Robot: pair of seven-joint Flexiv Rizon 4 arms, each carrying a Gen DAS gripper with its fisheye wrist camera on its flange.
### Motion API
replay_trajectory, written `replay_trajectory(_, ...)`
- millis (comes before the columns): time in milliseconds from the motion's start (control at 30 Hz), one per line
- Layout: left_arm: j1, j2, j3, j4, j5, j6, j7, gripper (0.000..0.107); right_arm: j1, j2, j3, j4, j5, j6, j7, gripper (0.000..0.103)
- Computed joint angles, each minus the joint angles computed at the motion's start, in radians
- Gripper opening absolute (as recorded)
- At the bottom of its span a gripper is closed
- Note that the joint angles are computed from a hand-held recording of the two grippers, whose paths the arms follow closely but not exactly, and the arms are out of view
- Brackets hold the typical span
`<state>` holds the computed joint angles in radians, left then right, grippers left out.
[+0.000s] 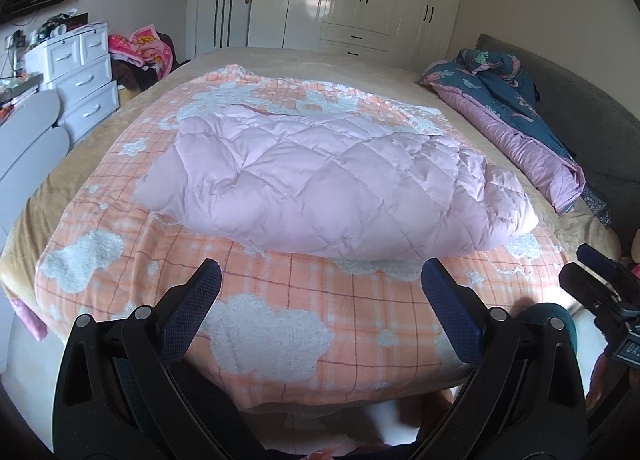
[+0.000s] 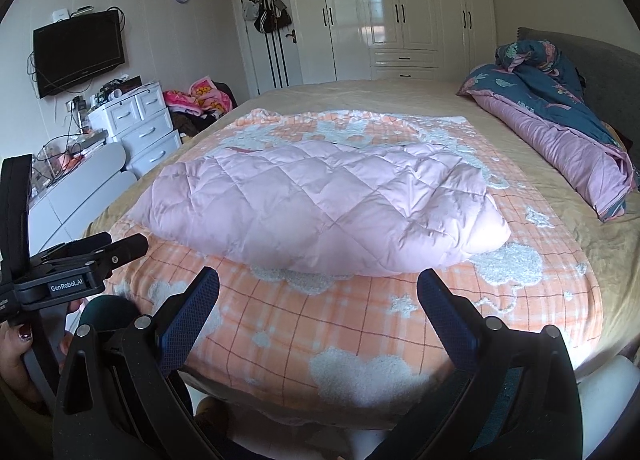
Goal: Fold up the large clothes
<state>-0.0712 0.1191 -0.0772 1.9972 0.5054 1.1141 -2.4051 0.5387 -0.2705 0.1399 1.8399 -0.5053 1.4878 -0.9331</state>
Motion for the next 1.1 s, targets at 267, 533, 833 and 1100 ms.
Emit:
replay_trajectory(267, -0.001, -0.003, -0.003, -0.004, 0.007, -0.006, -0.005, 0.094, -0.006, -0.003, 0.004, -0.002, 0.018, 0.003, -0.008, 0.099)
replay_trajectory(533, -0.001, 0.0, -0.009, -0.014, 0.036, -0.031, -0.029, 0.094, 0.0, -0.001, -0.006, 0.004, 0.006, 0.01, 0.001, 0.099)
replay_trajectory(833, -0.003, 0.002, -0.006, -0.016, 0.032, -0.032, -0.029, 0.094, 0.006, 0.004, -0.018, 0.011, -0.011, 0.016, 0.021, 0.099)
replay_trajectory(1100, -0.005, 0.007, -0.008, -0.017, 0.025, -0.044, -0.026, 0.094, 0.004, 0.005, -0.015, 0.013, -0.018, 0.015, 0.026, 0.099)
